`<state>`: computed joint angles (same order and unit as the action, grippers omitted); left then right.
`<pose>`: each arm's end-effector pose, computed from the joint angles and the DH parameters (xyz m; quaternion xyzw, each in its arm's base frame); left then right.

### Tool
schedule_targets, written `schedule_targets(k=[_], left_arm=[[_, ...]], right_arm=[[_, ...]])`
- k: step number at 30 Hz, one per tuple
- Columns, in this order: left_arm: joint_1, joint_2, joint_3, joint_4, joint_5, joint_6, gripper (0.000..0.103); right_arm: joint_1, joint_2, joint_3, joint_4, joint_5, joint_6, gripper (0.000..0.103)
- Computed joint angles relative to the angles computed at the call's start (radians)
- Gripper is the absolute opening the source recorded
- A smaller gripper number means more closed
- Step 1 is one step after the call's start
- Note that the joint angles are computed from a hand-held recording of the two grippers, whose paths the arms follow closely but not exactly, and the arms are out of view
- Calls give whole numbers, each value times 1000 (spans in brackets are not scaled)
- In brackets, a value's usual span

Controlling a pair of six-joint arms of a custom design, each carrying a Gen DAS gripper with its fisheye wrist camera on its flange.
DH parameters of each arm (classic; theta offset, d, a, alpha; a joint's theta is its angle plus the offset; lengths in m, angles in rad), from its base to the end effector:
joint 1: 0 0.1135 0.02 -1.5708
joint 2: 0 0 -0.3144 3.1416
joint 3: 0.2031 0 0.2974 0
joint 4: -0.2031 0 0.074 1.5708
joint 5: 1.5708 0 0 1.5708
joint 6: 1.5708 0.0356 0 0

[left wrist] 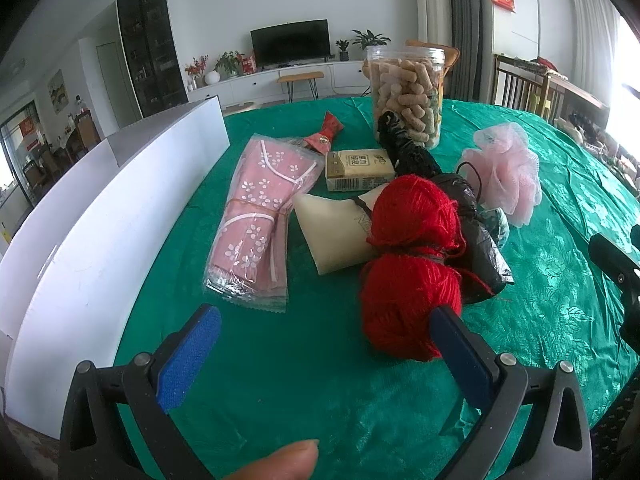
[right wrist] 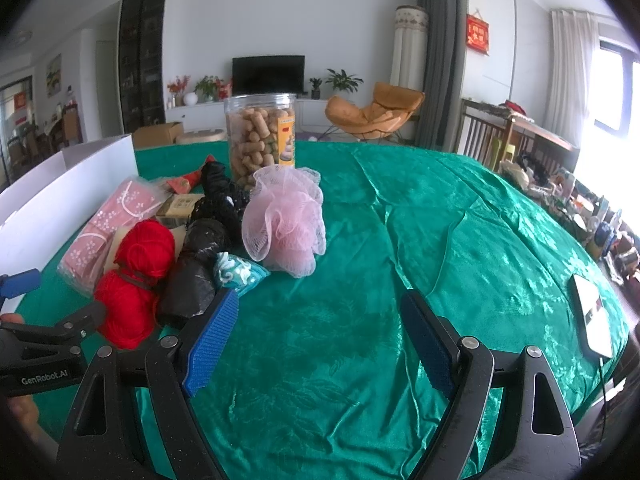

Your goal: Organize soft objects

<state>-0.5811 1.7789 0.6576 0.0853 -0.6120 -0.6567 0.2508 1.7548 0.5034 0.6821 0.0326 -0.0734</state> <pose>0.2771 -0.1575 0.0961 -0.1143 0.9160 0.0905 0.3738 0.3086 0.0779 0.1058 -0.1338 0.8669 0.0283 0.4794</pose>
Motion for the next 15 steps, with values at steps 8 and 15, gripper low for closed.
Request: schedule_targets(k=[8,15], left_arm=[[3,1,-3,4,3,0,103],[3,2,-4,7,4,0,103]], right_arm=[[0,-1,1,-3,1,0,86],[4,3,2,-2,4,1,86]])
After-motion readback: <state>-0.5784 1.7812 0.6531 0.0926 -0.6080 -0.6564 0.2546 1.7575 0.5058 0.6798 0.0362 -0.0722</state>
